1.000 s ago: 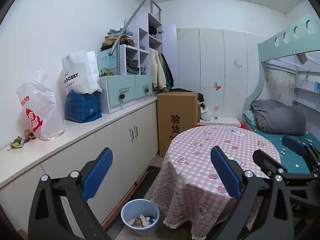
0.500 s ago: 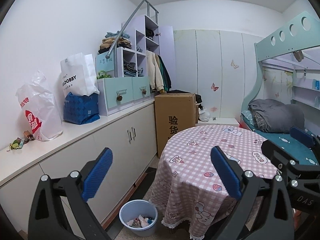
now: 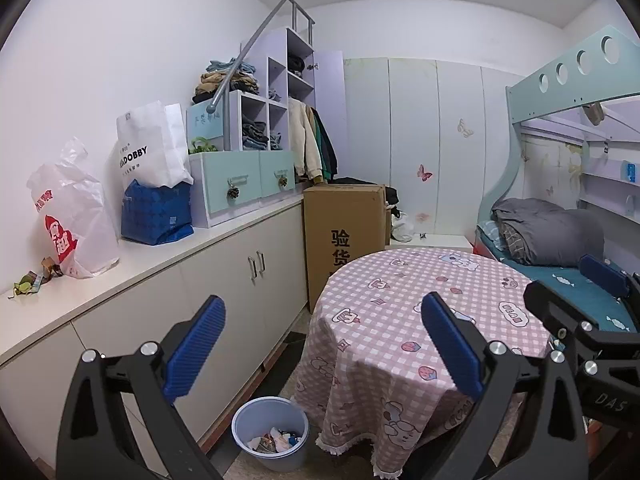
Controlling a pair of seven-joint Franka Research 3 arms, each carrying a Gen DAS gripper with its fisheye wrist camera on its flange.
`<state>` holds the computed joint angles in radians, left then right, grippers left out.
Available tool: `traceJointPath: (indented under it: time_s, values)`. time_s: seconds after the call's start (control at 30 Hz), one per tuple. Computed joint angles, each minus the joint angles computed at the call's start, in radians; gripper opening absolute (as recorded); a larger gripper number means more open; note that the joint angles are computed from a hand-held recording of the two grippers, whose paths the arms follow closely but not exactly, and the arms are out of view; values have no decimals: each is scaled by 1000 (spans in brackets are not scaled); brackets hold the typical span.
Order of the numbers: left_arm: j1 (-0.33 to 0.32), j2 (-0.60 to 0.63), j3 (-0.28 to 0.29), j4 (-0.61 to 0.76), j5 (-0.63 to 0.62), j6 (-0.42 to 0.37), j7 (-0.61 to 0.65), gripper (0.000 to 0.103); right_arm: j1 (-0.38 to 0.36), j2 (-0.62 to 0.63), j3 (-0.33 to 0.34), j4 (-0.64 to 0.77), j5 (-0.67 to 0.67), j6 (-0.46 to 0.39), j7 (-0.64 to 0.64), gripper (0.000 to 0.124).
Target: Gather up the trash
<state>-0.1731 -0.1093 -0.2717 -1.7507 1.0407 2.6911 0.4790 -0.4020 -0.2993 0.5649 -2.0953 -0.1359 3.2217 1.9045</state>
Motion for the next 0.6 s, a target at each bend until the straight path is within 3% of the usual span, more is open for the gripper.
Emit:
traceJointPath:
  time_s: [0.6]
  values:
    - [-12,11,2,-5,-26,37,20,97,-57,-58,35,-43,26,-2,25,95]
